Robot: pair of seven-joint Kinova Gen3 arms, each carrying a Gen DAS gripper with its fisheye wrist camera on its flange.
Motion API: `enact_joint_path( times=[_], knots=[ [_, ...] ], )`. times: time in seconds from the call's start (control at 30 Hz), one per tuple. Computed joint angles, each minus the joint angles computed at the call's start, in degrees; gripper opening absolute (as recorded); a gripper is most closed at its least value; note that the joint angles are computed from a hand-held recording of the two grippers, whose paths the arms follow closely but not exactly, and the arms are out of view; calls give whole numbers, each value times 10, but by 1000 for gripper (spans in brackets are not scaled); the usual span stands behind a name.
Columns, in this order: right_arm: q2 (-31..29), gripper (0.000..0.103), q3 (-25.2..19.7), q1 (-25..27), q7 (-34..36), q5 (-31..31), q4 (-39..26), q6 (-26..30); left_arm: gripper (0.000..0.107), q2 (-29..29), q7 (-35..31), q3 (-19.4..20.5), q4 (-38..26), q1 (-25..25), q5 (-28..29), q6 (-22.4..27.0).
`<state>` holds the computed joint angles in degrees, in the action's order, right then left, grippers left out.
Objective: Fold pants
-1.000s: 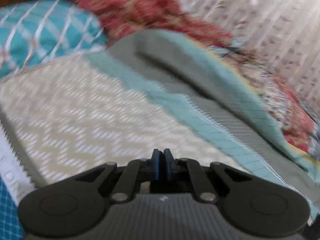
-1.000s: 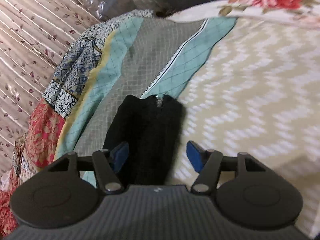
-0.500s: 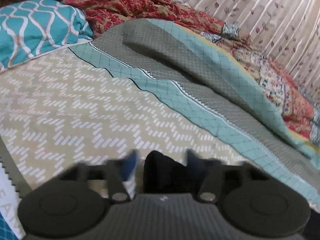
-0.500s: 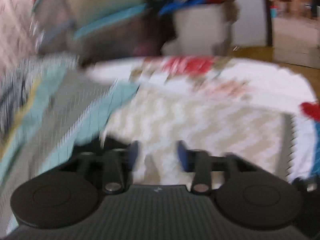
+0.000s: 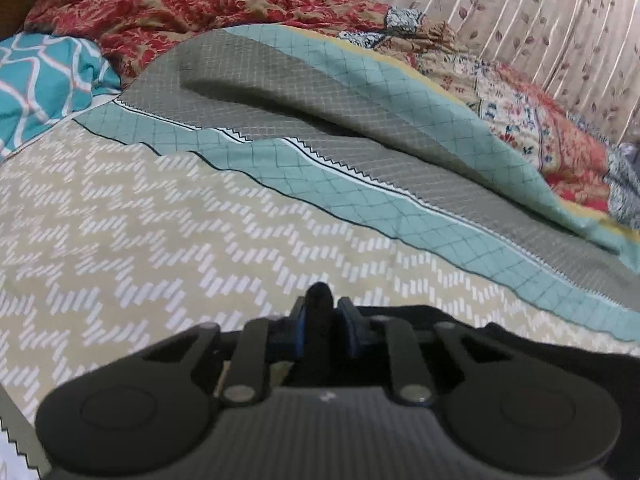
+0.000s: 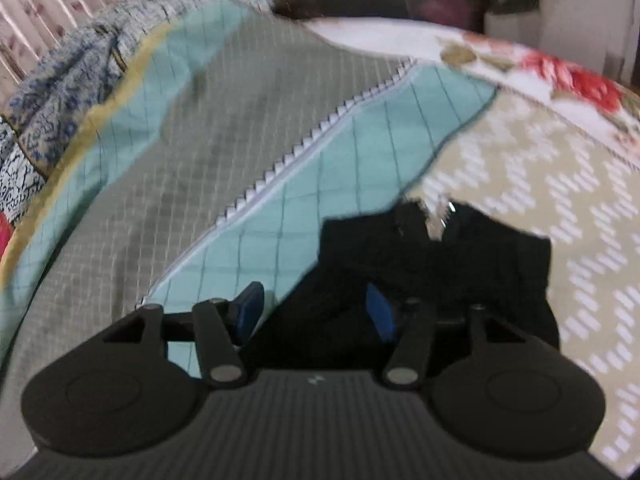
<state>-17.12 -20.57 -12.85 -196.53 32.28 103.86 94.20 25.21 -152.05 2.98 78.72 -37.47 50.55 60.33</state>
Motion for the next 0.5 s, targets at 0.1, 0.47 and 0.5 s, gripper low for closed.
enact_joint_path(
  times=[0.1, 0.47, 0.5],
  knots=[
    [-18, 6, 1, -9, 0, -1, -1, 7, 13, -4, 5, -1, -5, -7, 7, 7],
    [-246, 6, -95, 79, -59, 7, -64, -5, 13, -45, -72, -32, 14, -107, 155, 152],
    [-266, 6, -107, 95, -46, 0, -85, 10, 13, -47, -77, -38, 13, -119, 163, 172]
  ],
)
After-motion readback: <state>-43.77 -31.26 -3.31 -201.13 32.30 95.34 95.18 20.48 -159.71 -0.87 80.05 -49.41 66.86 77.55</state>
